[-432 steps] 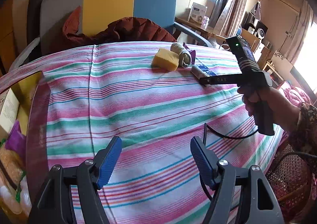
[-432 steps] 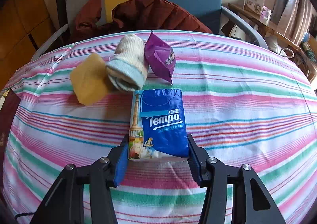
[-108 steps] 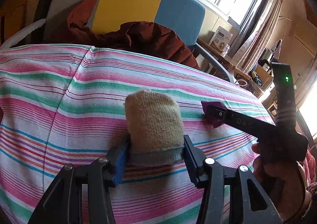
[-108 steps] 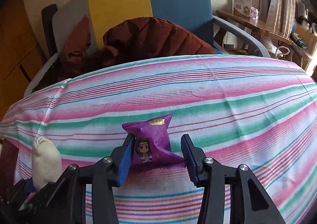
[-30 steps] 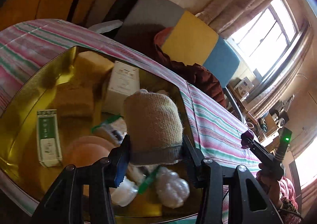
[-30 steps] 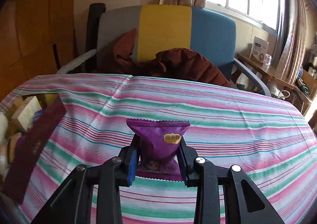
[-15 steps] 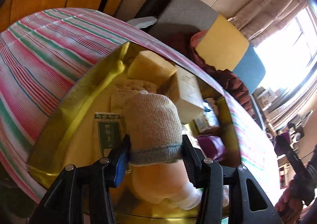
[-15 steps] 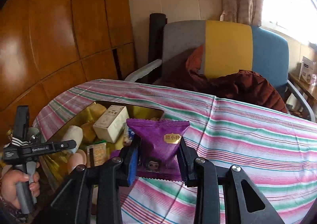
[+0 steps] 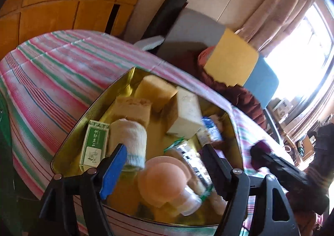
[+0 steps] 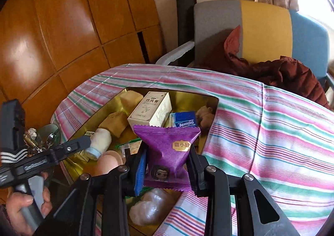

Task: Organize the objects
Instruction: 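Release the sock with the left tool while the right tool drops the purple packet into the tray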

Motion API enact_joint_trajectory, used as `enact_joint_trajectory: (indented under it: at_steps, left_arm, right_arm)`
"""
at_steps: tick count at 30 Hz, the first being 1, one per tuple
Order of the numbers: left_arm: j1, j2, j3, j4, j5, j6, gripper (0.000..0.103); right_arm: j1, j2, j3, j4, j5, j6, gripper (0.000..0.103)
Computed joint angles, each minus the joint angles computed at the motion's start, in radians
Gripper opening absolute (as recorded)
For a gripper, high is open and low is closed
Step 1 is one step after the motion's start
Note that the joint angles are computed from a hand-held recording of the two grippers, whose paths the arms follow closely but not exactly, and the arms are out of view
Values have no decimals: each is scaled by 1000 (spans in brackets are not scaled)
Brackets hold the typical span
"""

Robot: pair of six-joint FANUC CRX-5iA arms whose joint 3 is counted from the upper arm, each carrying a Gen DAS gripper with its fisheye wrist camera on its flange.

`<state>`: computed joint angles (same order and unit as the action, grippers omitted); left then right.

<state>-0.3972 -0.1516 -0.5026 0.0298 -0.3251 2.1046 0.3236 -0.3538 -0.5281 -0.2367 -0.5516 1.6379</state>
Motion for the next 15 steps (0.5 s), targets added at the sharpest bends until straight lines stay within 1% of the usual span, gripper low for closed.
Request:
enact_joint_trajectory:
  at_steps: [1, 5, 7, 9, 11, 15]
  left_arm:
    - [-10, -3, 12, -40, -6, 46, 75]
    - [-22, -29, 22, -108, -14, 141, 75]
    - [-41, -39, 57, -223, -61, 262, 75]
    - [-56, -51, 79, -307, -103, 356, 75]
    - [-63, -65, 88, -352, -141, 416, 75]
    - [-67, -69, 112, -397, -223, 479, 75]
  right_arm:
    - [4, 11, 7, -2, -7, 1, 35]
    - [29, 60, 39, 1, -33, -5, 35]
    - [41, 87, 60, -5, -51, -3, 35]
    - [49, 114, 83, -27, -64, 11, 35]
    - [52, 151, 119, -64, -93, 37, 35]
    - [77, 213, 173, -100, -123, 62, 35]
